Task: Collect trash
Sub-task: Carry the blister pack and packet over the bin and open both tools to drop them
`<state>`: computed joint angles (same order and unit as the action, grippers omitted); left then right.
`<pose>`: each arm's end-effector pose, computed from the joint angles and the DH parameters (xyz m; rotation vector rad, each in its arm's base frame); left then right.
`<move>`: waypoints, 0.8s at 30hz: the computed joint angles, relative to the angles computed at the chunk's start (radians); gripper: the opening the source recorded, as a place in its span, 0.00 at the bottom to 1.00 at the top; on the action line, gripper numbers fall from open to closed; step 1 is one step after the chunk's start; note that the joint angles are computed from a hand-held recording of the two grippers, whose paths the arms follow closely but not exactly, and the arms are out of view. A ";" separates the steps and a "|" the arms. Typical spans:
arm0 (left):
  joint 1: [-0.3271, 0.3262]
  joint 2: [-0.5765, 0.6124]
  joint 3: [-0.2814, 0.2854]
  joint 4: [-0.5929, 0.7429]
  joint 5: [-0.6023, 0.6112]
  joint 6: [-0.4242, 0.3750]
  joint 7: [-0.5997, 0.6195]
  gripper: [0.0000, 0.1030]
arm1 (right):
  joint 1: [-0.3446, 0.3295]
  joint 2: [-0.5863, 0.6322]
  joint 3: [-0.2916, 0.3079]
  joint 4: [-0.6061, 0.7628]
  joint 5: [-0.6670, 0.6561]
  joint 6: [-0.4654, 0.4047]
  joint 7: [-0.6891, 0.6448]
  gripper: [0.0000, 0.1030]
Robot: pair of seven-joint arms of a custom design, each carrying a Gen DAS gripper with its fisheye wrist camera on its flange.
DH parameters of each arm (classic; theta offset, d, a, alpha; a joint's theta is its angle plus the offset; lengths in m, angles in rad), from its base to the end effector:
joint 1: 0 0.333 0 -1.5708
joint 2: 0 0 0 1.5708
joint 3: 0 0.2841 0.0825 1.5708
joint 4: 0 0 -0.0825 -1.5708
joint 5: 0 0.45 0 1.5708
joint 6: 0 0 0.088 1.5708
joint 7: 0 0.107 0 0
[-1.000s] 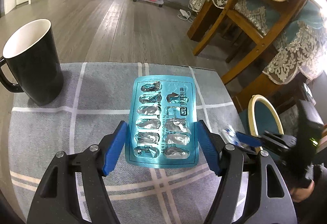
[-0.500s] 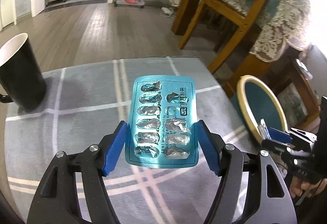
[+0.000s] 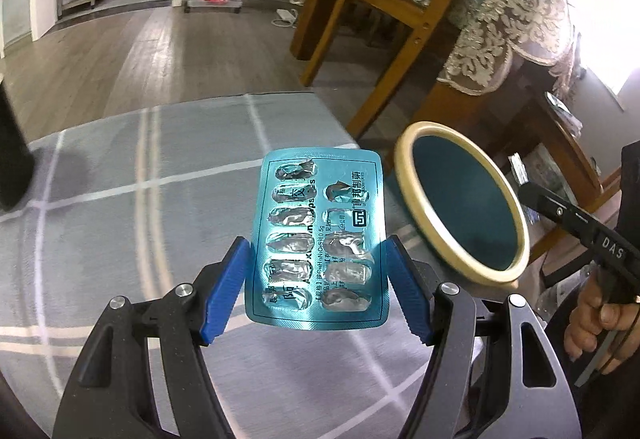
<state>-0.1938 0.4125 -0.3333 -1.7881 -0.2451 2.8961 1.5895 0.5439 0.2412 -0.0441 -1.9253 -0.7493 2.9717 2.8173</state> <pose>0.6540 -0.3393 0.3476 -1.7197 2.2233 -1.0825 0.5865 0.3751 0.3787 -1.6000 1.6837 -0.4340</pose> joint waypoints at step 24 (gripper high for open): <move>-0.226 0.413 0.025 0.641 0.164 -0.220 0.045 0.66 | -0.139 -0.104 0.048 -0.109 -0.232 -0.103 0.401 0.31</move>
<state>-0.4197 0.8256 -0.3079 -1.1474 -0.0814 2.6765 1.6343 0.4052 0.1368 0.0040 -2.0339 -0.9812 2.8689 3.2185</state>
